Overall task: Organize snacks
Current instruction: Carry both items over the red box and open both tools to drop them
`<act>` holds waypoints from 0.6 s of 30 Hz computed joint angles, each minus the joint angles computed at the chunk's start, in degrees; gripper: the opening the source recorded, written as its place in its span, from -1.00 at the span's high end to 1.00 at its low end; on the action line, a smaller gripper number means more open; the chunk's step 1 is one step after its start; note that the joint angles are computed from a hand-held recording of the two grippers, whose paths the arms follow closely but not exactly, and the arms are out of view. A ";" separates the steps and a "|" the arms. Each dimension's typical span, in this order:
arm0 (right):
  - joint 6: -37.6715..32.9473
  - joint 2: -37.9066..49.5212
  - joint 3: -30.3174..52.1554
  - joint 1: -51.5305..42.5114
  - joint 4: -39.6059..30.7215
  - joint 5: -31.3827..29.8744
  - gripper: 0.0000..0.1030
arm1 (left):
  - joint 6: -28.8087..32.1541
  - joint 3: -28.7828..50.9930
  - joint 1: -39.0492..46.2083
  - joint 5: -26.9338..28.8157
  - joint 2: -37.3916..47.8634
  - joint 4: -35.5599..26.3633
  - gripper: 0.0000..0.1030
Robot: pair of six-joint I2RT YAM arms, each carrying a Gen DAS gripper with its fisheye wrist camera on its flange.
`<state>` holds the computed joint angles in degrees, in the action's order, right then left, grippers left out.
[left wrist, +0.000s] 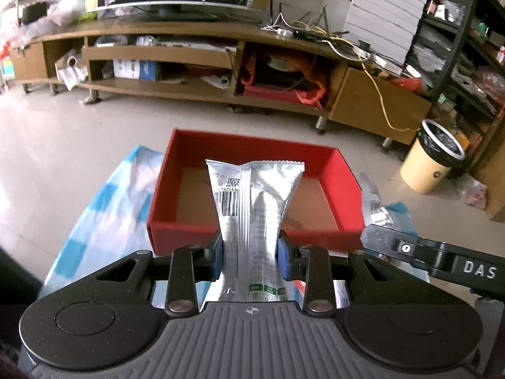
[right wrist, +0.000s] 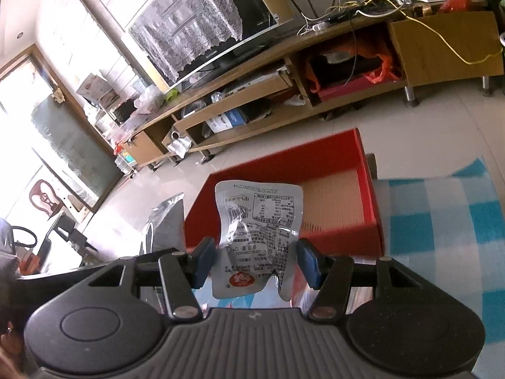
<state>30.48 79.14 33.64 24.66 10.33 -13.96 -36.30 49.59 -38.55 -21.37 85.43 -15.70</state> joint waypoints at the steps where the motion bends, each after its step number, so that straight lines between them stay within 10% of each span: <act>1: -0.41 1.42 1.22 -0.20 0.28 0.22 -0.09 | 0.62 0.81 0.66 0.08 1.13 0.36 0.20; 18: -4.51 22.19 16.35 -3.98 2.73 0.45 -0.09 | 6.71 12.45 6.42 -1.11 17.68 4.28 0.20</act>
<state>25.97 101.33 49.99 20.68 13.05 -13.50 -29.60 62.04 -32.14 -22.48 103.11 -11.42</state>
